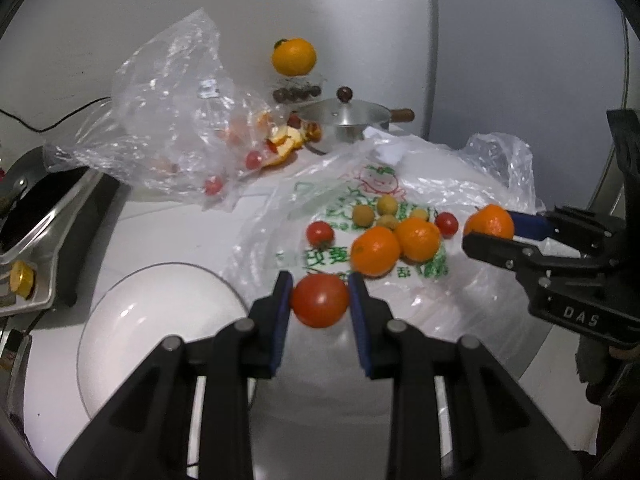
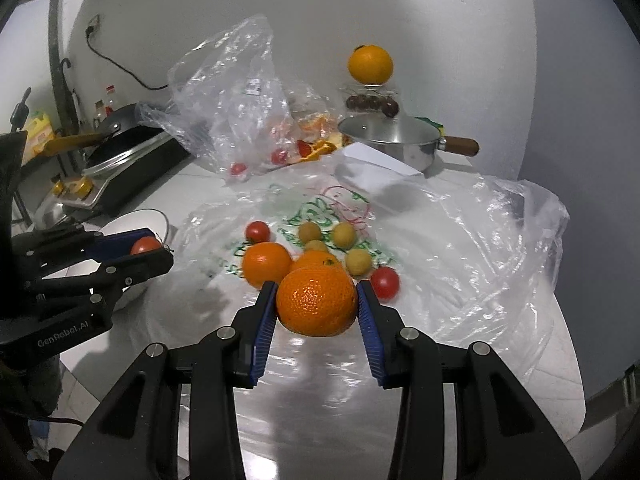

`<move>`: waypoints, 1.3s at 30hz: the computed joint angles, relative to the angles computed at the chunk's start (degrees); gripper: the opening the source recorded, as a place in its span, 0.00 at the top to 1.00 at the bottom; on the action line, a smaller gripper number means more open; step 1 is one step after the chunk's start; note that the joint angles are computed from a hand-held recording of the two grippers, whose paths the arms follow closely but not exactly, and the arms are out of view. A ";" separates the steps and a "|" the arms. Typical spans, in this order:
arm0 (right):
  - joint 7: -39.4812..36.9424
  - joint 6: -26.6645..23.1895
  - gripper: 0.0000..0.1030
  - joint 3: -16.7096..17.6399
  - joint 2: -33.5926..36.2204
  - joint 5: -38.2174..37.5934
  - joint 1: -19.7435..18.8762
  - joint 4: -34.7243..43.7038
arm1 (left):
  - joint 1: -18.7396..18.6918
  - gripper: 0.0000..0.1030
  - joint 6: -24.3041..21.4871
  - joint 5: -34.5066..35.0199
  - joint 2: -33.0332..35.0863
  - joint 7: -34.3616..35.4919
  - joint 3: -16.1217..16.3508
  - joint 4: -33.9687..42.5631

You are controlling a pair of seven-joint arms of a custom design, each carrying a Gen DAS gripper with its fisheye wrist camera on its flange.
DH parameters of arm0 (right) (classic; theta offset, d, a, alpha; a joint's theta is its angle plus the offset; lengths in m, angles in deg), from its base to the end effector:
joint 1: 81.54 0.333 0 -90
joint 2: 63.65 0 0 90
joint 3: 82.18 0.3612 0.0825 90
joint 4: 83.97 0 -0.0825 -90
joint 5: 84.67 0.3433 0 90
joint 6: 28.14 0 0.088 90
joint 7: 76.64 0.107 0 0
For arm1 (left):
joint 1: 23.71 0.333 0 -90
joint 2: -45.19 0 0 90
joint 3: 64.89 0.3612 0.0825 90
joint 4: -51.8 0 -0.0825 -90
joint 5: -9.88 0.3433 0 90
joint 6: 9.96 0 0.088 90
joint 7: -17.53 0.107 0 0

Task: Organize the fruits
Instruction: 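Grasp the cherry tomato with the left tool while the right tool grasps the mandarin, then carry both fruits over the white plate and open both tools to release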

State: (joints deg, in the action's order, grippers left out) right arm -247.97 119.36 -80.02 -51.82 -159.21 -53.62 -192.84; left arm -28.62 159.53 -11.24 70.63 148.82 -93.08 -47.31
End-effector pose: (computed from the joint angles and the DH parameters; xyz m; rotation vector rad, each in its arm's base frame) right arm 0.5229 0.3195 0.4991 -1.4654 1.7999 -0.9096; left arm 0.6210 -0.2995 0.5036 -0.9298 2.3997 -1.1157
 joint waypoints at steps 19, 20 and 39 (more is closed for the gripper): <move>-5.26 -1.89 0.60 -1.62 8.26 3.71 6.17 12.72 | 13.18 0.72 2.63 -10.88 -1.76 12.46 -7.23 -3.45; -5.71 -2.01 0.60 -1.85 8.70 4.11 6.61 13.38 | 13.70 0.72 2.66 -11.76 -1.76 13.37 -7.47 -3.53; -19.90 -2.97 0.60 -6.58 19.76 16.24 13.93 28.83 | 14.03 0.72 -0.37 -18.35 0.51 19.76 -2.22 -1.24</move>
State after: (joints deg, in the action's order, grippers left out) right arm -267.87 116.39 -86.60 -32.06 -142.96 -39.69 -164.00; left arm -14.59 159.16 -29.59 71.14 168.58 -95.30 -48.55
